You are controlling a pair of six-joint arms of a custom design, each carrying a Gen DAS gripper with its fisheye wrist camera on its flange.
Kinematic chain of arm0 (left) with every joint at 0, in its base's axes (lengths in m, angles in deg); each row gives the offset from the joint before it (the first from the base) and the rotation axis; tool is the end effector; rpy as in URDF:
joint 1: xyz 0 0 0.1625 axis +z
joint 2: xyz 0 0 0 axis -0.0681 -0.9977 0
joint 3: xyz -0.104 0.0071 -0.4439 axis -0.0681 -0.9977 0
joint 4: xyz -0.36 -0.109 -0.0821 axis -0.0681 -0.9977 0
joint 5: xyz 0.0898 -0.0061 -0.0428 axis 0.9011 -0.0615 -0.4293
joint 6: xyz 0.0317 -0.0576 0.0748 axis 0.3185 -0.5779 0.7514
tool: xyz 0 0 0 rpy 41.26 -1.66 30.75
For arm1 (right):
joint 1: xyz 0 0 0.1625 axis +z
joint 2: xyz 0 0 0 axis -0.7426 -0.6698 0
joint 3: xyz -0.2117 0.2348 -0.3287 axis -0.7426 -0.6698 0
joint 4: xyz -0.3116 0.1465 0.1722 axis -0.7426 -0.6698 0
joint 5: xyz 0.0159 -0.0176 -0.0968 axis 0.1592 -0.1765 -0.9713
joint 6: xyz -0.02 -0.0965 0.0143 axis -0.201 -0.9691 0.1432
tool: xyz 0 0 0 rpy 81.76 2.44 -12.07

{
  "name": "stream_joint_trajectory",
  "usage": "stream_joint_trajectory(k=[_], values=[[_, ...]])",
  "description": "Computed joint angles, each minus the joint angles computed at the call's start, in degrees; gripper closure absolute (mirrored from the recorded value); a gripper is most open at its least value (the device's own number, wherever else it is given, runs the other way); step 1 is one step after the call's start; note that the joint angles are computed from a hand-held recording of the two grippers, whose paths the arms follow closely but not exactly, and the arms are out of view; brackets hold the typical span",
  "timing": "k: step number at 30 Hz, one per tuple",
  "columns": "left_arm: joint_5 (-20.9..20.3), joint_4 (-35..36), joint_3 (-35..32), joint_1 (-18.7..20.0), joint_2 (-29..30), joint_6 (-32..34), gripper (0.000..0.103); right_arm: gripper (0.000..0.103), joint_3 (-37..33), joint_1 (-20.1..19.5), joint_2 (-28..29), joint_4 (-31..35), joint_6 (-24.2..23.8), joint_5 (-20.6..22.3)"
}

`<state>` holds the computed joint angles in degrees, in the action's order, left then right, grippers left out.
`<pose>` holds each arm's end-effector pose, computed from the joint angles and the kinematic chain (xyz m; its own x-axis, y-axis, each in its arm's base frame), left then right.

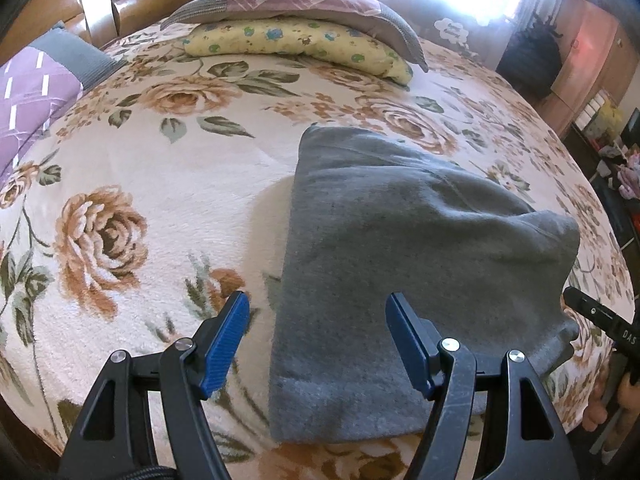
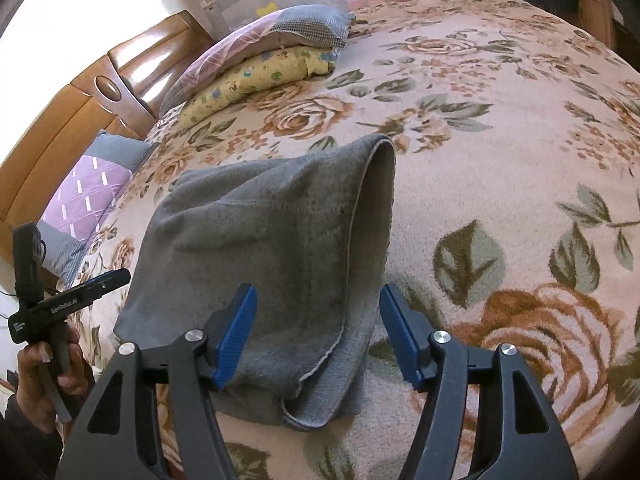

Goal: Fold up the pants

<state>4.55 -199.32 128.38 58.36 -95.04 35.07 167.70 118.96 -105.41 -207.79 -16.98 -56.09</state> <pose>-0.3035 -0.7601 -0.0135 -0.8119 0.1858 -0.5535 0.4121 0.8539 -0.3179 -0.0984 -0.6784 0.3457 -0.9266 -0.0485 0.3729 -0.2640 0.7902 -0.5531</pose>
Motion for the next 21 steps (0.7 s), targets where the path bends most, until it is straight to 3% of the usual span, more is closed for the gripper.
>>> stream_joint_trajectory(k=[13,21], values=[[-3.1,3.3,-2.6,2.2,1.0,-3.0,0.032,0.03,-2.5,-0.5,2.0,3.5,3.0,0.7],[-7.2,6.0,-6.3,4.0,2.9,-4.6,0.023,0.023,-7.2,-1.3,4.8,10.3,7.0,4.4]])
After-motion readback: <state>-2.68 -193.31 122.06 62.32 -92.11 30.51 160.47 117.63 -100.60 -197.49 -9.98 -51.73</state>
